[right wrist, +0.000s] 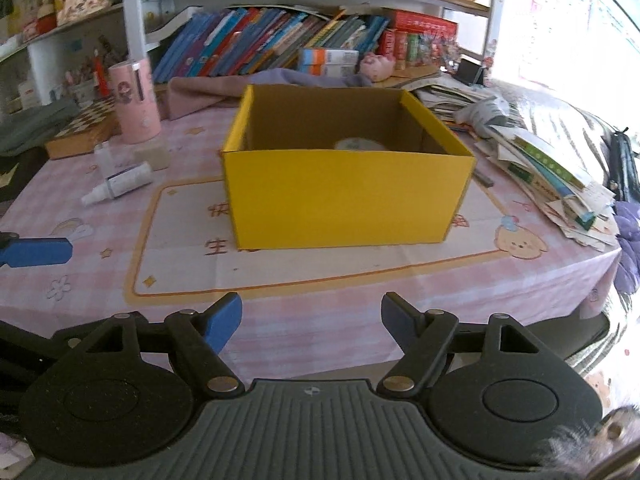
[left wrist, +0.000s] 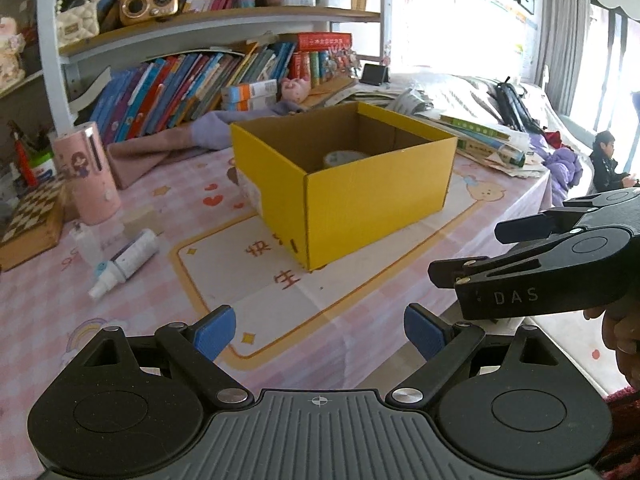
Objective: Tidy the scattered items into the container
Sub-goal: 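Lift both open tools out of the yellow box and back toward the table items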
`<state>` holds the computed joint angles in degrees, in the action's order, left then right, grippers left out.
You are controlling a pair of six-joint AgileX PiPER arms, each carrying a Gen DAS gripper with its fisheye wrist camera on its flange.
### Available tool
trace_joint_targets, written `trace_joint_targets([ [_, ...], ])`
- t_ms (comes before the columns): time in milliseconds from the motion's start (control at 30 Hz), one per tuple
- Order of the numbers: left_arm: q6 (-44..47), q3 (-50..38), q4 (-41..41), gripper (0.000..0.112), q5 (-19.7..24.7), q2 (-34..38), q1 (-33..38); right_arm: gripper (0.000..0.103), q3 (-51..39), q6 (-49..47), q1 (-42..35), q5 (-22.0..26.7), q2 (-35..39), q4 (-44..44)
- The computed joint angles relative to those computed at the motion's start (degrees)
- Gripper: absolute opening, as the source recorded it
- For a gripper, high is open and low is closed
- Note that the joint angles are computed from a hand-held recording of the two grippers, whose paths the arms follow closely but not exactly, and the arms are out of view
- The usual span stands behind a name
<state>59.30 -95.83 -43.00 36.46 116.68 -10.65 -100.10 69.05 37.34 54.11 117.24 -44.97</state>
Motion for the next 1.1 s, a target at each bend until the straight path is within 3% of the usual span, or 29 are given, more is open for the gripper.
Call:
trace_joint_targets([
  [500,-6.38,5.65,4.24,0.093,-5.46,-3.75,4.98,0.077,-19.87,-18.85,0.43,-0.53,11.37,11.05],
  [1100,-19.01,8.15,13.34,0.093,-11.11,-5.78,8.05,0.076,-47.5,-35.26,1.02,4.36,25.81,19.29],
])
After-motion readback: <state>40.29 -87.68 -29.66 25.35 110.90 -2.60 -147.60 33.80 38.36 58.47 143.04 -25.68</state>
